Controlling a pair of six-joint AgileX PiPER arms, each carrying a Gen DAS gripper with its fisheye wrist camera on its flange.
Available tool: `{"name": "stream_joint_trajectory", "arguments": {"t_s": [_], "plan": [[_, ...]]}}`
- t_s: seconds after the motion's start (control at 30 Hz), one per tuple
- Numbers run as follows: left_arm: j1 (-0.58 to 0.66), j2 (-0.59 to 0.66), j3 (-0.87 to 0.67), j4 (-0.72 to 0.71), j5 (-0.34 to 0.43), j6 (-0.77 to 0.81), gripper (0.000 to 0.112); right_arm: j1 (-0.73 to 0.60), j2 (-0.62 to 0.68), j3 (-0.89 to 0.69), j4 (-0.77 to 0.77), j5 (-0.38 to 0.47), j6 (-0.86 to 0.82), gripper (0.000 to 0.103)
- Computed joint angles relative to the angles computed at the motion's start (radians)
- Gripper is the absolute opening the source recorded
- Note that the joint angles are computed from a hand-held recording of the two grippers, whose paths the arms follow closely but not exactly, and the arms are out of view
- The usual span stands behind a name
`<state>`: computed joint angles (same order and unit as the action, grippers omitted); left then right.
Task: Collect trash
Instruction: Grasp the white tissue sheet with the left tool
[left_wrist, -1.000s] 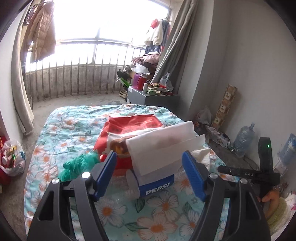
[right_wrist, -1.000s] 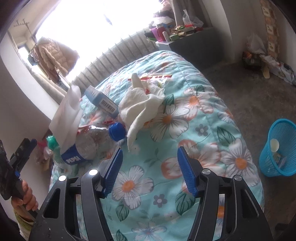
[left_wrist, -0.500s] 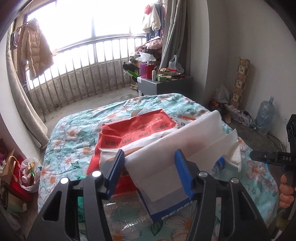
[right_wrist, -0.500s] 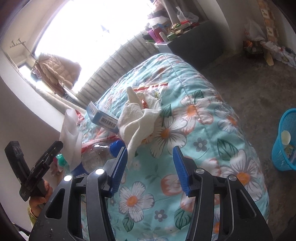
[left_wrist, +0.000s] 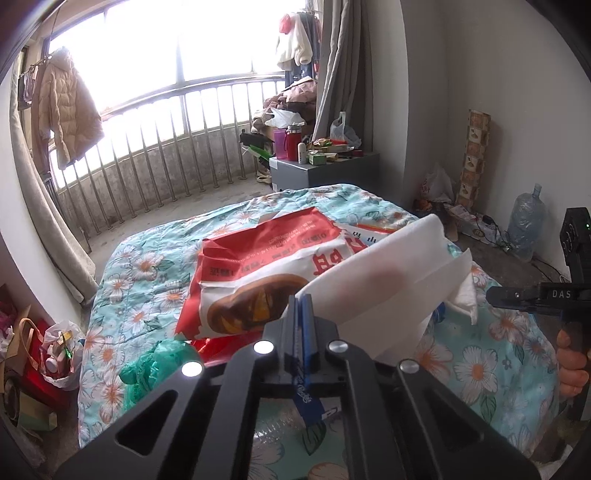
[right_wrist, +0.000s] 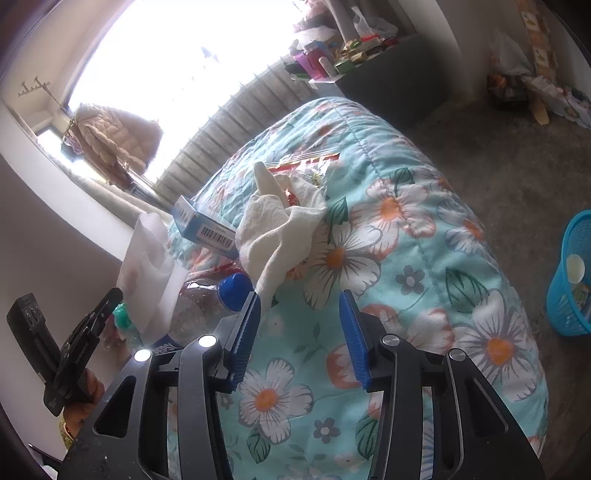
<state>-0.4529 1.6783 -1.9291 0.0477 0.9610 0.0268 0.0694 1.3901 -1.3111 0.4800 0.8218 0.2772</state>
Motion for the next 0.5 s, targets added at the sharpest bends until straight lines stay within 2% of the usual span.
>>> {"name": "stream_joint_trajectory", "arguments": {"t_s": [0.13,0.27,0.4,0.5], "plan": [[0.009,-0.058,0.064,-0.108,-0.004,0.06,0.0,0.001,-0.003,0.002,-0.002,-0.001,0.011,0.042],[0.031,-0.114,0.119,-0.248,0.033,0.108,0.0,-0.003,-0.014,0.015,-0.003,-0.001,0.017,0.041],[0.103,-0.179,0.19,-0.474,0.102,0.191,0.0,-0.016,-0.033,0.035,0.0,0.004,0.017,0.041],[0.172,-0.218,0.25,-0.67,0.191,0.294,0.0,-0.028,-0.046,0.056,0.009,0.007,0.014,0.041]]}}
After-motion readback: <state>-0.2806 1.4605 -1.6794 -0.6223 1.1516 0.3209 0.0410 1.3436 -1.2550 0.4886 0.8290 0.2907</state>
